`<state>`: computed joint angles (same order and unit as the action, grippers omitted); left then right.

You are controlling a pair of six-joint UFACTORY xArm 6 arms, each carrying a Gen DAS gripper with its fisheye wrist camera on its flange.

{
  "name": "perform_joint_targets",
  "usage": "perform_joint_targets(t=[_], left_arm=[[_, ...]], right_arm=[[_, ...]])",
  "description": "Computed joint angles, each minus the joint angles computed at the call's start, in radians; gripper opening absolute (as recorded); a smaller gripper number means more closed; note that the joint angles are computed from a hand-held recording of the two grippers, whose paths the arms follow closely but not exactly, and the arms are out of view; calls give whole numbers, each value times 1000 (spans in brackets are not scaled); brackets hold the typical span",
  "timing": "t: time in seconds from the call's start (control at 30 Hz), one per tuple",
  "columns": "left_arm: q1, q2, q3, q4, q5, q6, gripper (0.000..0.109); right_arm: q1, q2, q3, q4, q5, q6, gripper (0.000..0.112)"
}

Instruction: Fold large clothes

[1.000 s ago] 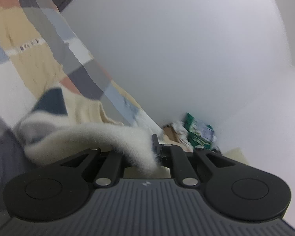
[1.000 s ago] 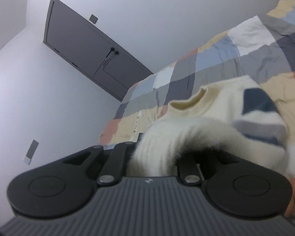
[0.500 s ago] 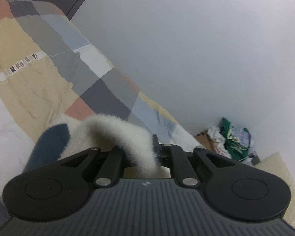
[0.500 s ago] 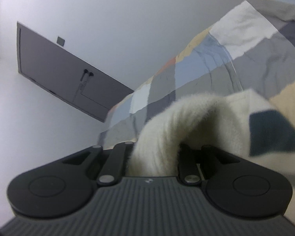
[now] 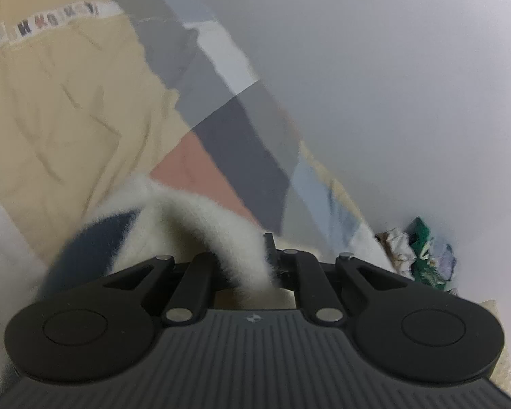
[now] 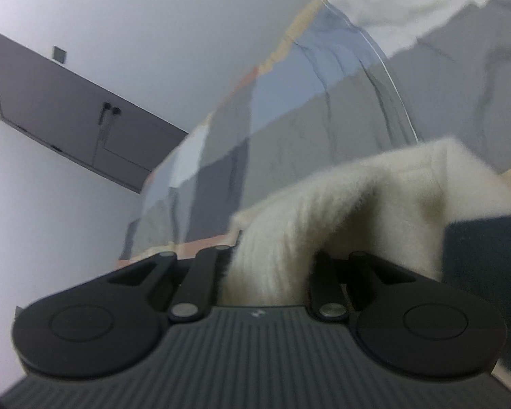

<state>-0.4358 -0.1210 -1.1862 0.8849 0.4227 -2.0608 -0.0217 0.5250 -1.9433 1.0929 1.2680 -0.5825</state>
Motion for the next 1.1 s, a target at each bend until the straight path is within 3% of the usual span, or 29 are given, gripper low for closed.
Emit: perform_joint_targets(t=[0.17,0.3,0.4,0.47,0.53,0.8,0.93,1.1], left_arm=[[46,8,40,-13,-100,-22,10],[37,-9,50,6,-121,-5,10],[10,-29,47,24,-119,27,25],[-26,-54,38,63,-49,10,38],[-61,-84,39,120,11,-26,48],[-281,-137,-48,55,433,231,57],[-375,-77,-155,-41,611,411,57],[-428,-18,-211,-107,676,506,57]], right_arm=[[7,28,-19,-32,3,1,20],[7,6,3,-39,1,-10,20],[9,-15,25,-41,-4,-15,40],[4,-41,47,-27,6,-38,73],[-5,-100,109,10,-5,-95,83],[-78,-283,298,66,37,-293,83],[-70,-366,401,7,-37,-384,83],[-23,-415,476,-61,-175,-470,79]])
